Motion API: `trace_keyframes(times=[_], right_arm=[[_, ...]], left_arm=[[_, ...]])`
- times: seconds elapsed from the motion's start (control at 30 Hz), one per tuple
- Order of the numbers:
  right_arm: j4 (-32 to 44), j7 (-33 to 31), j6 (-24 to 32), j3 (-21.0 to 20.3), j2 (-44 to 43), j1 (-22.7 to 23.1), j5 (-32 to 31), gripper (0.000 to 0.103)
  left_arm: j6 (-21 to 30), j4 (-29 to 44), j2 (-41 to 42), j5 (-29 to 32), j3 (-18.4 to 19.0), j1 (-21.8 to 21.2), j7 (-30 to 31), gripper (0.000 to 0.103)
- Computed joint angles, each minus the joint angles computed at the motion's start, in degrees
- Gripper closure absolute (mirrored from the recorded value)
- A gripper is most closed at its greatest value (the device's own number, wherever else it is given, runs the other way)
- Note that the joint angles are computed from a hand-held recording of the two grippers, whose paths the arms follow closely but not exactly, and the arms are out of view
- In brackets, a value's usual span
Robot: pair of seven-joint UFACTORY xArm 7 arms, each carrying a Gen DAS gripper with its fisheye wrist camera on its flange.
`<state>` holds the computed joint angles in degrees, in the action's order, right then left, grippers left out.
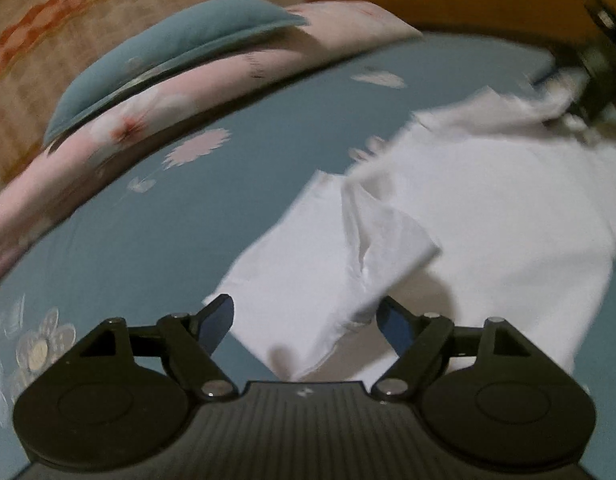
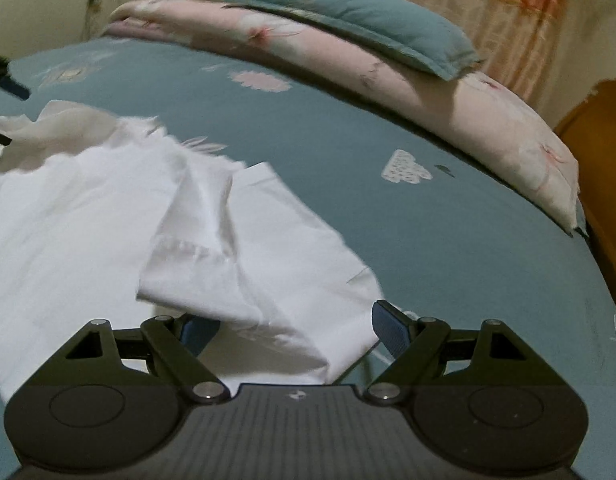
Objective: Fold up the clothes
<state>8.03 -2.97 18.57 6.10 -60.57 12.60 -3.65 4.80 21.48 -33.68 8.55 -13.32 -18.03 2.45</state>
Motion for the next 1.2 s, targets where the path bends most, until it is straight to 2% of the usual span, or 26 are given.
trace_keyframes(times=[0.1,0.17,0.2,0.23,0.27,0.3,0.4,0.47,0.53,0.6,0.7,0.77,0.8,0.87,0.9,1.0,1.13,1.17,1.2], right_arm=[[-0.1,2.0,-4.3,-0.7,2.8,-1.7,1.0,0.017],[0.3,4.1,-6.9,-0.4,5.2,-3.7,1.7,0.017],[0.8,5.9,-7.3,0.9,6.4,-5.6,1.6,0.017],[1.2,7.8,-7.5,2.4,7.4,-7.6,1.4,0.017],[1.4,9.8,-7.6,4.1,7.7,-9.6,0.9,0.017],[1.0,10.7,-7.9,4.0,7.2,-9.9,0.6,0.017],[-0.8,10.9,-8.1,0.7,4.2,-7.8,0.7,0.018],[-2.0,9.6,-8.1,-1.7,2.1,-6.1,0.9,0.024],[-2.1,8.1,-7.6,-4.1,1.4,-4.1,1.6,0.033],[-1.8,6.9,-8.2,-5.7,2.6,-2.5,2.6,0.034],[-1.8,7.6,-8.8,-4.4,3.5,-2.6,3.5,0.037],[-2.0,8.0,-9.2,-3.9,3.7,-2.4,3.9,0.039],[-2.2,8.2,-9.6,-3.7,4.0,-2.4,3.9,0.041],[-2.3,9.0,-10.0,-2.0,3.8,-2.7,3.6,0.043],[-2.2,8.9,-9.7,-2.1,3.3,-1.5,3.6,0.043],[-1.5,8.1,-8.7,-2.7,2.3,3.2,4.0,0.043],[-0.1,1.8,-5.4,-7.6,1.6,16.5,5.9,0.044],[0.5,-0.2,-4.7,-8.9,2.1,20.1,6.9,0.043],[1.2,-1.2,-4.9,-8.8,4.0,21.6,7.7,0.043]], left_arm=[[-2.0,0.9,1.7,-0.2,-2.2,5.3,-3.8,0.024],[-3.2,2.1,2.6,1.8,-9.2,14.2,-9.0,0.024],[-2.7,2.9,2.5,3.2,-13.8,19.6,-12.3,0.024],[-1.7,3.6,2.0,4.3,-17.0,23.1,-15.1,0.024],[-1.0,3.7,1.6,4.8,-17.9,24.2,-16.7,0.024],[-0.4,3.6,1.4,5.3,-18.0,24.3,-18.0,0.024],[-1.3,1.4,0.2,5.4,-11.8,17.0,-17.1,0.024],[-2.2,0.2,-0.8,6.0,-9.4,12.9,-15.9,0.024],[-2.0,0.0,-0.2,4.9,-4.7,6.2,-13.2,0.024],[-1.8,0.1,0.8,2.4,0.4,-1.2,-10.5,0.024],[-3.1,0.3,2.7,-2.2,6.9,-10.9,-6.4,0.024],[-3.2,0.4,3.9,-4.5,9.7,-15.8,-3.4,0.024],[-3.1,0.5,4.4,-5.5,10.5,-17.7,-2.1,0.024],[-2.9,0.9,5.1,-6.9,8.9,-18.6,-1.5,0.024],[-2.8,1.2,5.3,-7.6,8.6,-19.6,-0.9,0.024],[-2.5,1.4,4.9,-12.0,14.4,-29.7,4.4,0.024],[-1.0,1.7,4.3,-17.4,19.8,-39.2,10.6,0.024],[-1.1,1.9,4.9,-18.2,19.9,-39.8,11.6,0.024],[-1.1,2.4,6.1,-19.2,20.5,-40.7,12.6,0.024]])
